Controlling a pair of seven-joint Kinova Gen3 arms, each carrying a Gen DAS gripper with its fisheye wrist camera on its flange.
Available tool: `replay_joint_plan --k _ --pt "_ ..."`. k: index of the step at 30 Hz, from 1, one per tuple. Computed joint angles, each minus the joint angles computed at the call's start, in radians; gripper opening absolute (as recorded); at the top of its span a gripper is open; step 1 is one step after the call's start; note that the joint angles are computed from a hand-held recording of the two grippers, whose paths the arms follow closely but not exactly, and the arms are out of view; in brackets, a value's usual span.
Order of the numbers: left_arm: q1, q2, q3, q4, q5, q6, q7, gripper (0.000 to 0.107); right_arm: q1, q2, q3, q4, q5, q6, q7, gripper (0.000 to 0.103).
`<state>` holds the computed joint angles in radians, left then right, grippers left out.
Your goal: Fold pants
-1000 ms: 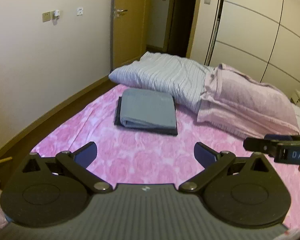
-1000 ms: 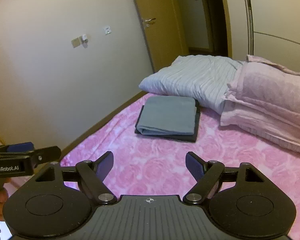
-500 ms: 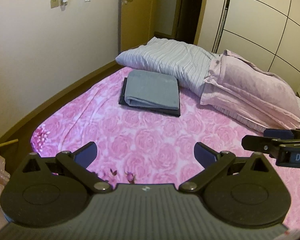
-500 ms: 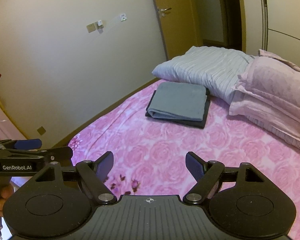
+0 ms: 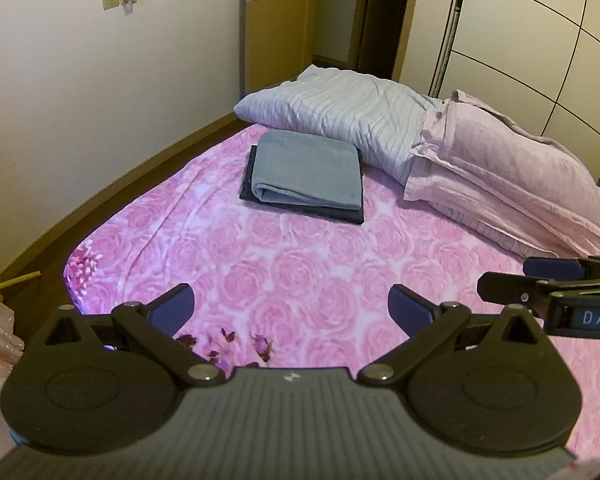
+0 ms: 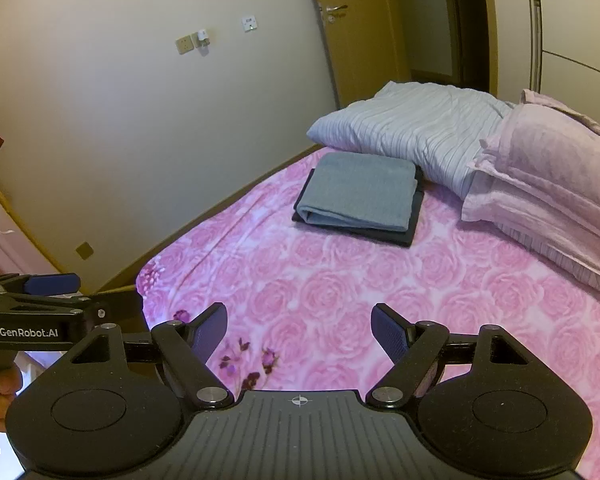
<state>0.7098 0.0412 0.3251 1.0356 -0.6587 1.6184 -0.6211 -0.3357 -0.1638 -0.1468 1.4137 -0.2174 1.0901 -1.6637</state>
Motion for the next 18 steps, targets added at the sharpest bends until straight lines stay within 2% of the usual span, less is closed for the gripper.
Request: replay_joint_plan --k 18 --pt "-0.006 0.009 -0.014 -0.008 0.03 -0.009 -0.03 0.102 0.006 0.007 0.007 -0.001 -0.004 0.008 0.003 0.076"
